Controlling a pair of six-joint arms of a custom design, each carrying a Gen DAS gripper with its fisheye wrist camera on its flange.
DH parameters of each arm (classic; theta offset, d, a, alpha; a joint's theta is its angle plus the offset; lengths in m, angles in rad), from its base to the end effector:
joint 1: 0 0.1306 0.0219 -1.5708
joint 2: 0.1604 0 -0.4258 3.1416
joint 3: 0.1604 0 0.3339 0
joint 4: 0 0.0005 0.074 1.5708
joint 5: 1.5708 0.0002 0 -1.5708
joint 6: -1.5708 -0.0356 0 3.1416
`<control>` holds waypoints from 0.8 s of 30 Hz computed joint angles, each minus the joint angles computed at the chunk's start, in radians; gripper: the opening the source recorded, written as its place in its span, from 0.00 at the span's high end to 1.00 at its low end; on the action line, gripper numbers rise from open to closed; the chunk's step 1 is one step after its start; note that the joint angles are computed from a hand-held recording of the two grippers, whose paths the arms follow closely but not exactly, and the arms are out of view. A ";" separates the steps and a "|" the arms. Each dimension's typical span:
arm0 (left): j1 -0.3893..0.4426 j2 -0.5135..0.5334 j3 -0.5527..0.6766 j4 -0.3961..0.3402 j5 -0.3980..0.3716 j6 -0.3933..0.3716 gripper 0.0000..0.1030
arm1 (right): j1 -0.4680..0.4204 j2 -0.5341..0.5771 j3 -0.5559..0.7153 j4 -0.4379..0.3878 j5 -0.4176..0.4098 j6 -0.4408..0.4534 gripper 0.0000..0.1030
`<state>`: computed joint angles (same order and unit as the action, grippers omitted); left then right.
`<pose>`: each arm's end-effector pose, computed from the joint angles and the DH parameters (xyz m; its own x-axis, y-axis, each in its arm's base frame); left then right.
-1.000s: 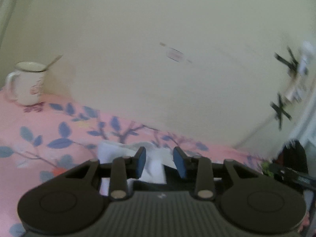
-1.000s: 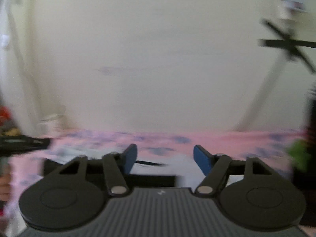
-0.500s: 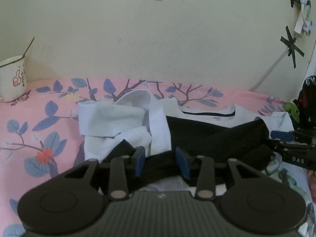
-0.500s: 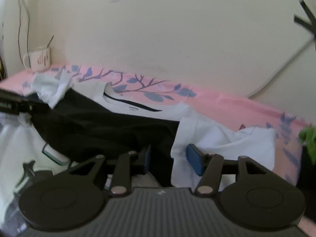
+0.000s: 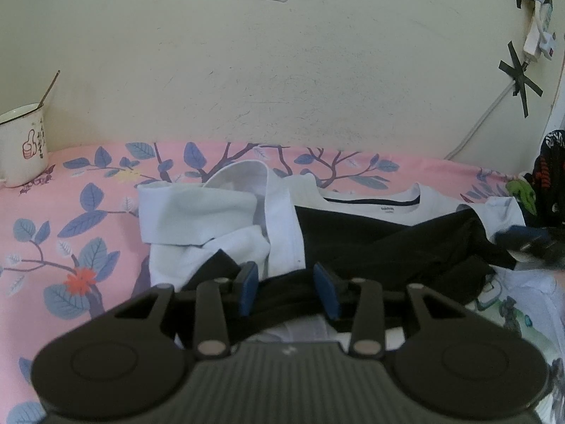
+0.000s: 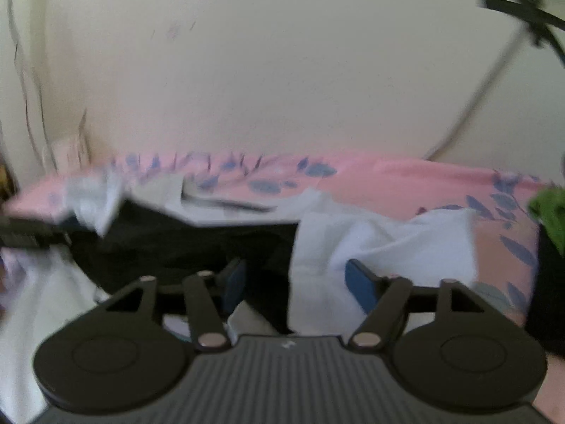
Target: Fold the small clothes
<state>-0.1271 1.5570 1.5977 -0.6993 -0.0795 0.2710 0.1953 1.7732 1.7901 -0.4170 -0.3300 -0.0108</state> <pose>0.5004 -0.0616 0.4983 -0.6021 -0.1921 -0.7750 -0.1008 0.9812 -0.1649 0.5923 0.1284 0.4922 -0.3872 -0.0662 -0.9196 -0.4722 0.8709 0.1362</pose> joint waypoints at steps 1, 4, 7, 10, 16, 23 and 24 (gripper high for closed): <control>0.000 0.000 0.001 -0.001 -0.001 -0.001 0.64 | -0.015 -0.017 -0.018 0.023 -0.017 -0.038 0.39; -0.002 0.000 0.000 -0.001 -0.004 -0.007 0.64 | -0.038 -0.058 -0.067 0.092 -0.006 -0.064 0.52; 0.001 -0.002 -0.003 0.001 0.004 -0.010 0.64 | -0.042 -0.058 -0.064 0.071 -0.019 -0.044 0.62; 0.005 -0.003 -0.005 0.004 0.013 -0.010 0.64 | -0.023 -0.001 0.009 -0.077 -0.051 0.019 0.64; 0.003 0.004 0.004 -0.002 0.003 -0.008 0.64 | 0.043 -0.007 -0.058 -0.025 0.039 0.196 0.49; -0.005 0.008 0.008 -0.004 -0.012 -0.016 0.63 | 0.015 0.002 -0.042 -0.041 -0.056 0.137 0.39; -0.006 0.009 0.009 -0.005 -0.014 -0.017 0.63 | 0.019 0.004 -0.038 -0.047 -0.052 0.144 0.38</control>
